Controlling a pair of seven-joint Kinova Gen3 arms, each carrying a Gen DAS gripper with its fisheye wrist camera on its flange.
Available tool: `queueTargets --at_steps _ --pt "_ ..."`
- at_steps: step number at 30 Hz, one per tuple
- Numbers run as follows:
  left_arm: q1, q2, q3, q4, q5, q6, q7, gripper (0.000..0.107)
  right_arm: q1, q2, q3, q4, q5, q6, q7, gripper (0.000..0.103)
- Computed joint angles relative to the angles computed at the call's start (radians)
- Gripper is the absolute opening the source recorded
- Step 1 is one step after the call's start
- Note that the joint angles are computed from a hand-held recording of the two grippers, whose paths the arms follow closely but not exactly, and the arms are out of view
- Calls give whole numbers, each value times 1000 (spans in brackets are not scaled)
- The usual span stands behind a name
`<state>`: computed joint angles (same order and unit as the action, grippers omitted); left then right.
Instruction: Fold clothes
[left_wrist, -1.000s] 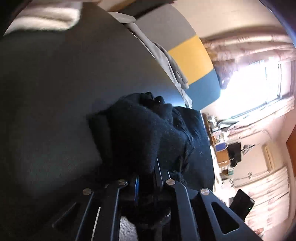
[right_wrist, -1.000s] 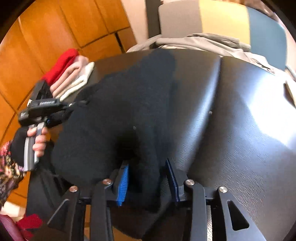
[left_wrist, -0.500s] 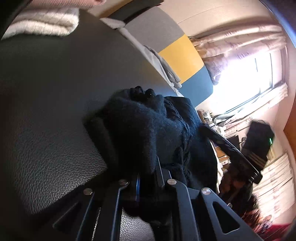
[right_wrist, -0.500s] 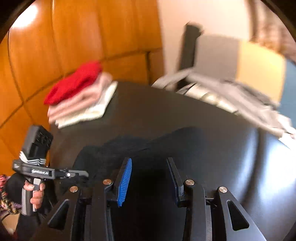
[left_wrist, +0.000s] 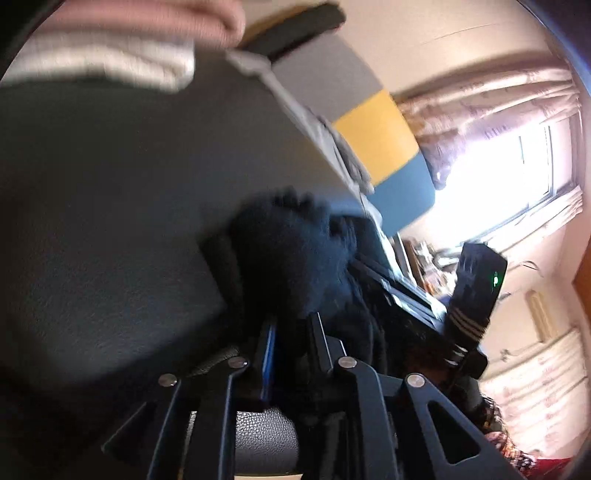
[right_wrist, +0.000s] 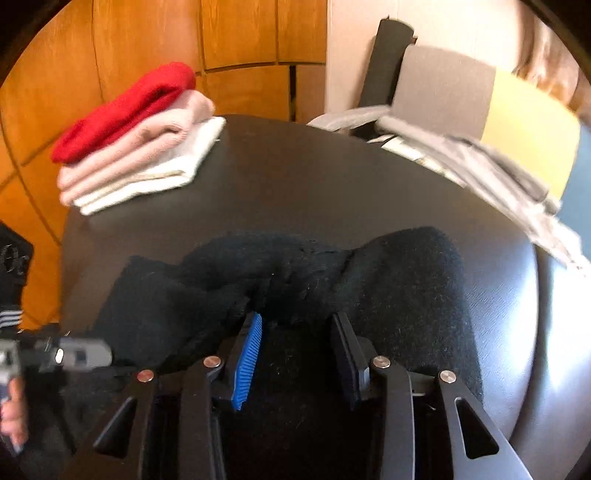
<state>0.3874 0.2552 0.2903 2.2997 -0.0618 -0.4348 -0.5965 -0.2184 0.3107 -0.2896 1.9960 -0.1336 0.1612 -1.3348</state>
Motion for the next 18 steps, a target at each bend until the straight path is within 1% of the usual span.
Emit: queueTargets --at_steps 2,3,4,5,6,7,8,9,10,11,12,13,14,16,17,18 --pt "93 -44 -78 -1 69 -11 -81 14 93 -37 -88 12 -75 18 81 39" --pt "136 -56 -111 -21 89 5 -122 14 139 -52 -133 18 -107 9 122 39" --pt "162 -57 -125 -55 100 38 -163 15 184 -62 -174 5 -145 17 163 38" --pt "171 -49 -121 -95 105 79 -202 15 213 -74 -197 -14 -169 41 195 34" --pt "161 -28 -99 -136 99 119 -235 15 224 -75 -201 -50 -176 81 210 32" --pt "138 -6 -64 -174 88 160 -261 15 216 -58 -192 -81 -167 122 217 32" --pt "118 20 -35 -206 72 201 -271 15 189 -34 -168 -120 -142 163 208 31" --pt "106 49 -14 -239 55 241 -275 15 144 -15 -128 -160 -104 203 182 26" --pt "111 68 -11 -263 55 282 -292 15 98 5 -85 -199 -81 244 169 22" --pt "125 70 -22 -271 65 323 -322 15 61 27 -61 -227 -54 285 172 17" --pt "121 75 -15 -272 58 347 -338 15 33 51 -45 -256 -34 325 186 16" --pt "98 80 11 -266 41 355 -338 15 2 75 -26 -285 -15 366 200 16" --pt "57 84 55 -255 18 347 -322 14 -22 101 -15 -311 -10 407 209 16" --pt "-36 98 143 -215 -56 283 -248 13 -83 144 18 -355 17 471 208 15" --pt "-82 107 183 -195 -97 250 -208 13 -90 158 19 -372 14 479 193 15" --pt "-128 117 221 -172 -136 212 -177 12 -83 172 3 -378 10 470 179 15"
